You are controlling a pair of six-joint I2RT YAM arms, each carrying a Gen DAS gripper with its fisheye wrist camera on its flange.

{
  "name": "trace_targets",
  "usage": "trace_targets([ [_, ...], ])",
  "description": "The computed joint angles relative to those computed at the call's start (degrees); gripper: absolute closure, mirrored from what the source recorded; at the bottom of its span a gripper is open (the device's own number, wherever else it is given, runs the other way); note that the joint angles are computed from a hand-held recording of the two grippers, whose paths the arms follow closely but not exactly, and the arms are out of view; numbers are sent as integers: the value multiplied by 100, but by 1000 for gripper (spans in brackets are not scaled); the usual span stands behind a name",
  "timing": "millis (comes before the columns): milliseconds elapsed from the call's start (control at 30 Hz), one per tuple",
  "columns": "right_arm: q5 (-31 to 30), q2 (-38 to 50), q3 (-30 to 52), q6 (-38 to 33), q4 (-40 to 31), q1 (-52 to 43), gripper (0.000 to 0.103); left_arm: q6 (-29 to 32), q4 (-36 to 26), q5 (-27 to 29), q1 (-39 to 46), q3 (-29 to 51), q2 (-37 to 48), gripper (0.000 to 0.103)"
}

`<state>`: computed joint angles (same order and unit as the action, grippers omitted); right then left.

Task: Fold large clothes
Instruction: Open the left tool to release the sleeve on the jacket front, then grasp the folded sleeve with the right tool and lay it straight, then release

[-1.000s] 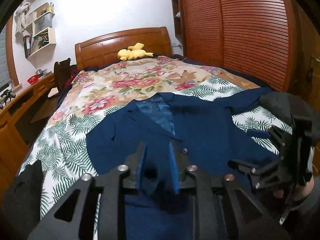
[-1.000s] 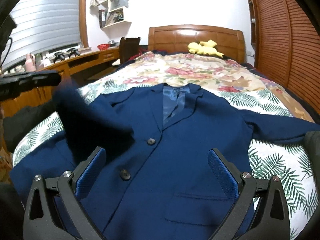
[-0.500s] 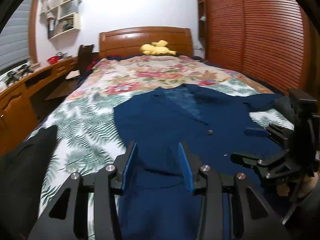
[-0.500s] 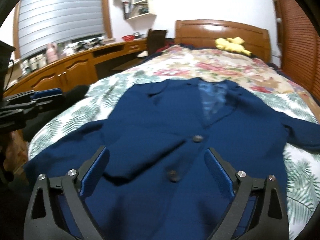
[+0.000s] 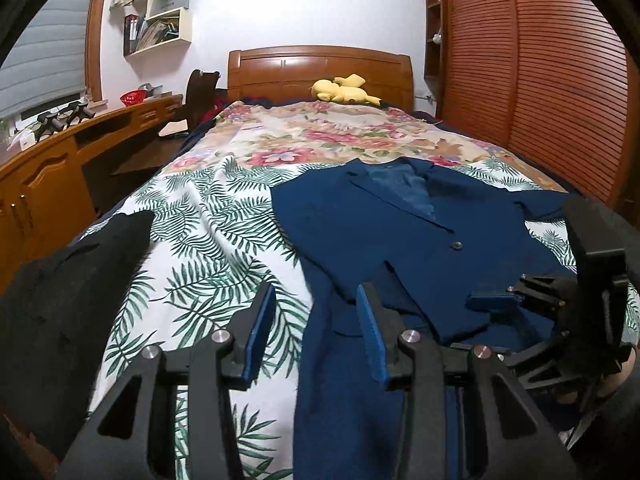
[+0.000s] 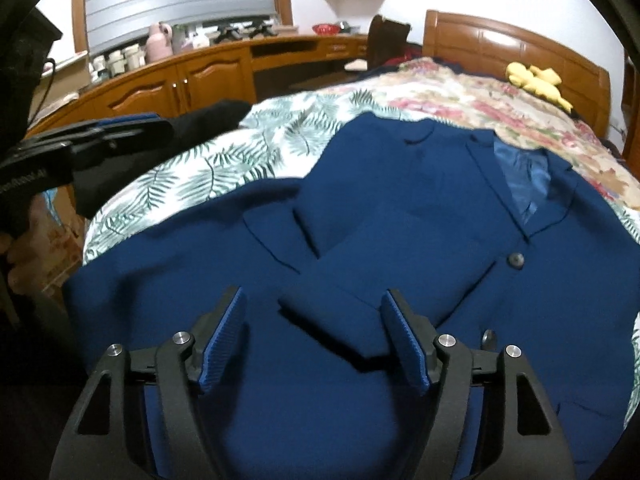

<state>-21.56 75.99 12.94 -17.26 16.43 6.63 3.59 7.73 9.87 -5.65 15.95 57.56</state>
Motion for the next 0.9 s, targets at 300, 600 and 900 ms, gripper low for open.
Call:
trace_targets([
  [300,385,263,66,-164,-29,-22,91,17,-93,70,58,-74,-229,62],
  [600,-813,-1093,-187,-309,-474,-1437,97,-103,-86,-37,-209,-44,-227,62],
  [900,-2416,-2401,7,-668,-1776,-3603,98,-213,-35,-262,-646,-20,-212,62],
])
